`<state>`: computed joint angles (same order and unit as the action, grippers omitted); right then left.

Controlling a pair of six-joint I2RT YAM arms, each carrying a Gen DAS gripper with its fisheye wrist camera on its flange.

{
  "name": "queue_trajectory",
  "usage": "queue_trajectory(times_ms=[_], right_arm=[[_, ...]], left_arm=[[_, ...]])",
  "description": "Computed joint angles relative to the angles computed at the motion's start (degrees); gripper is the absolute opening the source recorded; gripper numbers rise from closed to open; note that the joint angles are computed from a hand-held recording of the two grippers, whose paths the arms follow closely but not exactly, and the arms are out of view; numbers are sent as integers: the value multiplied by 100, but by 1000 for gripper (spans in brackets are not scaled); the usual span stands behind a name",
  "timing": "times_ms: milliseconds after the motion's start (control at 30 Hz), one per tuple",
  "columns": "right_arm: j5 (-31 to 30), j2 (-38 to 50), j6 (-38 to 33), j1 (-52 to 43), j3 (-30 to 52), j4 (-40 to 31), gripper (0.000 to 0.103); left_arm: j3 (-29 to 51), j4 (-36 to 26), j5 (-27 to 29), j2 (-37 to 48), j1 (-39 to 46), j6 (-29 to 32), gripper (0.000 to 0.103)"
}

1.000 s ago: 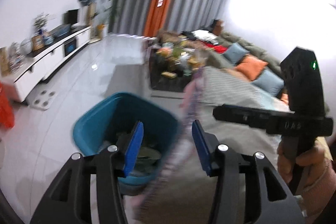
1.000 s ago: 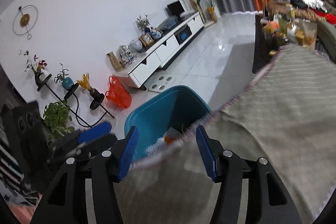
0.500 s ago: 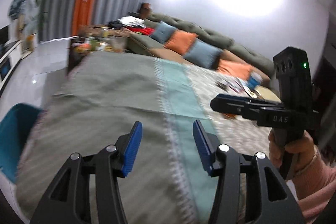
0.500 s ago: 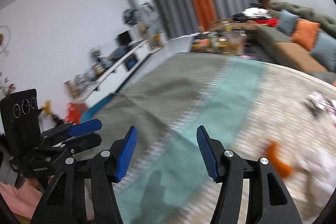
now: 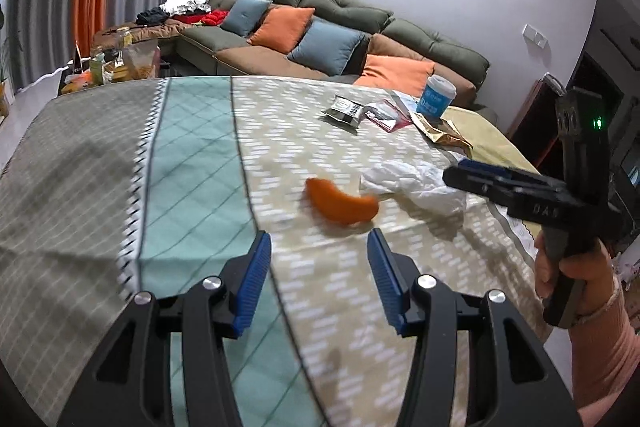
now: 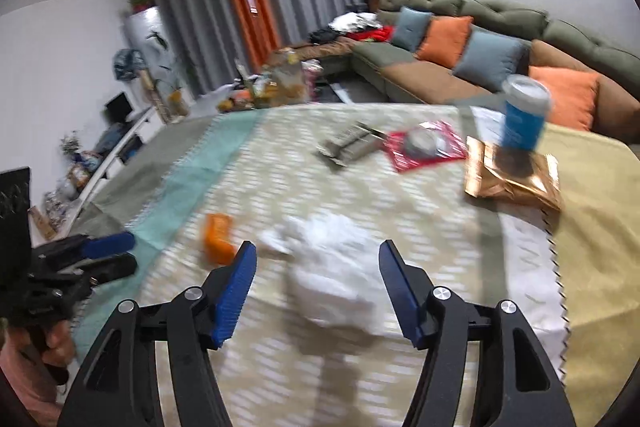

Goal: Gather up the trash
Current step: 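Move both open grippers back over the remaining trash on the bed, then grasp the second orange foam piece with the left gripper while the right gripper grasps a white plastic bag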

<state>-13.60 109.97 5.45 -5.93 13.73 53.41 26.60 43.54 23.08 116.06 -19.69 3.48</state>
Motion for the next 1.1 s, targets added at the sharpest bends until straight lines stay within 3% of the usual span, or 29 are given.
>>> queue_trajectory(times_ms=[167, 267, 333, 400, 433, 800, 1100], right_arm=[[-485, 569, -57, -299, 286, -4, 63], [-722, 665, -134, -368, 424, -143, 43], [-804, 612, -195, -439, 361, -132, 35], [-949, 553, -239, -536, 289, -66, 15], [-996, 497, -240, -610, 225, -4, 13], [-1682, 96, -138, -1089, -117, 369, 11], [-1869, 330, -40, -983, -82, 556, 11]], left_arm=[[527, -540, -212, 133, -273, -141, 51], [825, -761, -343, 314, -390, -254, 51], [967, -894, -343, 392, -405, -318, 51], [1133, -1041, -336, 495, -422, -422, 51], [1205, -1124, -338, 526, -437, -459, 51], [1881, -1585, -458, 858, -666, -679, 50], [2049, -1778, -229, 958, -640, -750, 26]])
